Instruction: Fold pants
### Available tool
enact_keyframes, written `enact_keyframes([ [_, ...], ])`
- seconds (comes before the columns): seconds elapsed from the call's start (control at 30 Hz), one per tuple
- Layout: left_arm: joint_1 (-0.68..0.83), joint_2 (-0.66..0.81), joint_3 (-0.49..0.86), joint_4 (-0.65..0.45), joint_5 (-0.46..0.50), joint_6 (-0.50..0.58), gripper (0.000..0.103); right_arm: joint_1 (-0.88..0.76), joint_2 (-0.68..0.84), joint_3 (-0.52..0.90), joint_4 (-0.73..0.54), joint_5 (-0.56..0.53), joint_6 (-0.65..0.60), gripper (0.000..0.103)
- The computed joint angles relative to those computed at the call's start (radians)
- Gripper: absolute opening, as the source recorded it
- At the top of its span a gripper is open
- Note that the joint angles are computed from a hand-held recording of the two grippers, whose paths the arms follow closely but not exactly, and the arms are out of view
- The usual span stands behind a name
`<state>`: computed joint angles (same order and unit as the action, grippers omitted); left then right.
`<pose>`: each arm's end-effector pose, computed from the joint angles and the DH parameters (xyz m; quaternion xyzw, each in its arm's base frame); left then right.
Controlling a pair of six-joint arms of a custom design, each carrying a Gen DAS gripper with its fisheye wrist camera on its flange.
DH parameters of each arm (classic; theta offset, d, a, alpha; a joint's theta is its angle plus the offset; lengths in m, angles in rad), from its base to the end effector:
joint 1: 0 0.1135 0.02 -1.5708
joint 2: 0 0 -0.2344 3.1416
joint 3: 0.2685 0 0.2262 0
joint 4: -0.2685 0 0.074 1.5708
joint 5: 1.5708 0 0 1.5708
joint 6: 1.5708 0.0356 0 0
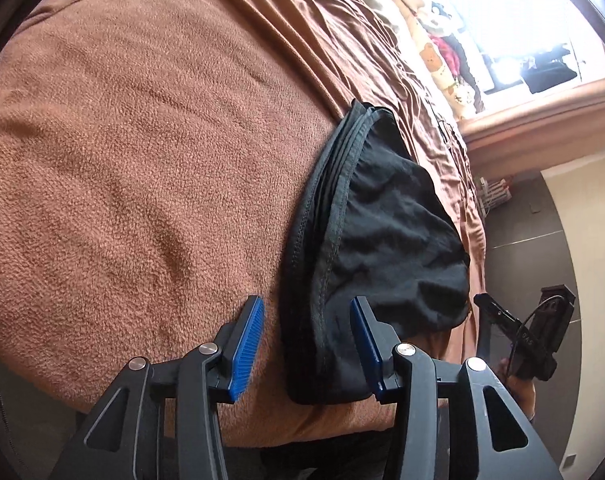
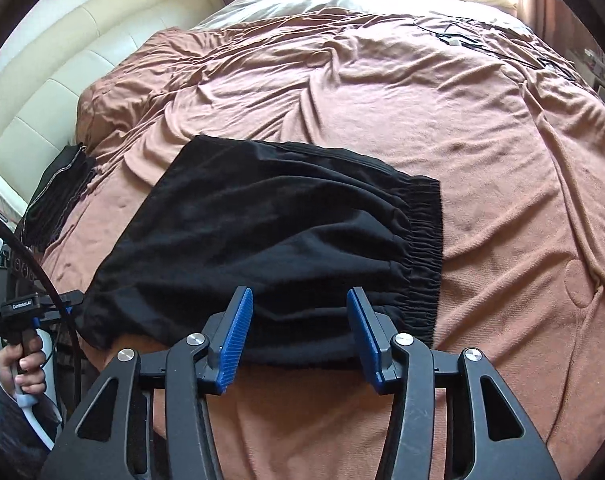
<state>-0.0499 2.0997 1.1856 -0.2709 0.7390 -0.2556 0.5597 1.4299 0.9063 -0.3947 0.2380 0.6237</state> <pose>0.3551 -0.0417 0.0868 -0.0251 0.9175 -0.3775 0.1228 0.2349 0.1372 0.2022 0.0681 0.9389 0.0842 0.3269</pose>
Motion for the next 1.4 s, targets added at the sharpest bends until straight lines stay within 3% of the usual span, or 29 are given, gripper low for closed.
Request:
enact_keyframes([
  [0.1,-0.008,0.025,0.019,0.023,-0.004,-0.025,0.047,-0.021,0.070,0.048,0.034,-0.040,-0.010,0.041],
  [0.47,-0.020,0.055,0.012,0.071,0.048,-0.042,0.046,-0.080,0.420,0.437,-0.047,-0.121,-0.075,0.041],
  [0.5,-0.021,0.063,0.021,0.070,0.053,-0.046,0.044,-0.086,0.458,0.478,-0.062,-0.128,-0.076,0.041],
  [0.6,-0.033,0.099,0.062,0.035,0.053,-0.041,0.016,-0.099,0.564,0.596,-0.114,-0.114,-0.081,0.041],
  [0.67,-0.042,0.105,0.062,0.035,0.043,-0.038,0.008,-0.112,0.641,0.688,-0.155,-0.112,-0.077,0.041],
  [0.87,-0.020,0.099,0.047,0.055,0.050,-0.052,0.007,-0.157,0.832,0.931,-0.252,-0.147,-0.065,0.033],
  [1.1,-0.016,0.121,0.064,0.043,0.067,-0.057,0.007,-0.195,1.013,1.212,-0.365,-0.105,-0.076,0.015],
  [1.23,-0.013,0.136,0.084,0.032,0.073,-0.052,0.007,-0.201,1.089,1.339,-0.413,-0.091,-0.066,0.014],
  [1.4,-0.014,0.146,0.096,0.034,0.084,-0.053,0.007,-0.177,0.958,1.141,-0.295,-0.118,-0.051,0.014],
])
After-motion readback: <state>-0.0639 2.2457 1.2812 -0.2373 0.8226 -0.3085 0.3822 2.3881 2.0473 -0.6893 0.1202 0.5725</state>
